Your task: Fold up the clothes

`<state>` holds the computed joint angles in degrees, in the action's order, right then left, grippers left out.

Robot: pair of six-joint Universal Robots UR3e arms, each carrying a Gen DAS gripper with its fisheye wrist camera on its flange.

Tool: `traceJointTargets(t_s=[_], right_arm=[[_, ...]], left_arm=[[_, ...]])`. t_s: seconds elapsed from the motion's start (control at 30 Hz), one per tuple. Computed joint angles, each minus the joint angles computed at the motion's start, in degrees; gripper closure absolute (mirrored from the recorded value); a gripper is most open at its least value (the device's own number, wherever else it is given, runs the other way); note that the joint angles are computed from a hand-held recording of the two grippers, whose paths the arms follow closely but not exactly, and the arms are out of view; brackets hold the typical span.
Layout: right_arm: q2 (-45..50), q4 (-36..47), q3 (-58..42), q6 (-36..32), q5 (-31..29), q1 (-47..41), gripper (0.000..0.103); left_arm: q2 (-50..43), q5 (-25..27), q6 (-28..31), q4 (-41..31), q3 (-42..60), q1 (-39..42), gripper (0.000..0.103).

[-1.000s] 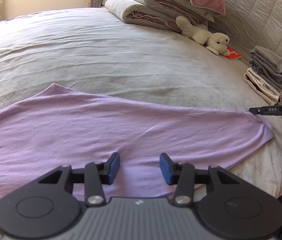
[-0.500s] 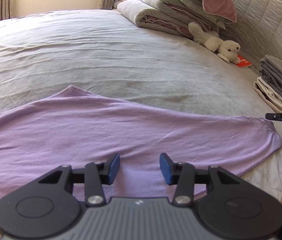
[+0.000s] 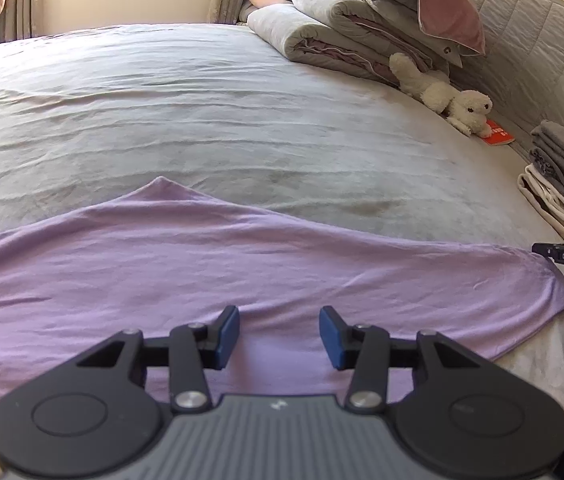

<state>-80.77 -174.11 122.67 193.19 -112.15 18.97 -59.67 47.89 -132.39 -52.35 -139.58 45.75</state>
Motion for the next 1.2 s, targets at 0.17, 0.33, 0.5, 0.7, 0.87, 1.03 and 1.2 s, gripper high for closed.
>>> traceJointTargets(t_s=[0.17,0.33,0.5,0.7,0.87,1.03,1.2], right_arm=[[-3.7,-5.0,4.0,-0.1,2.3,-0.6,0.08],[-5.1,-6.6,5.6,-5.2,8.5,-0.6,0.07],[-2.6,-1.0,1.8,-7.3,8.1,1.2,0.064],[-2.9,0.6,1.8,-5.7,8.1,0.6,0.073],[-4.9,-1.3,3.8,-3.4,9.0,-1.2,0.085],[-6.3,-0.4,4.9,-2.2,8.5,-2.3,0.073],[-4.6,2.1,3.3,-4.7,7.2,-0.5,0.073]], left_arm=[[0.2,-0.2,0.2,-1.0,0.5,0.9,0.057],[0.1,-0.1,0.1,-0.7,0.5,0.1,0.057],[0.6,-0.1,1.4,-1.1,0.1,0.0,0.057],[0.3,0.1,0.9,-0.8,0.2,-0.1,0.057],[0.4,-0.1,1.4,-1.2,0.2,0.1,0.057],[0.6,0.0,1.2,-1.3,0.2,0.2,0.057],[0.8,0.1,1.1,-1.1,0.0,-0.2,0.057]])
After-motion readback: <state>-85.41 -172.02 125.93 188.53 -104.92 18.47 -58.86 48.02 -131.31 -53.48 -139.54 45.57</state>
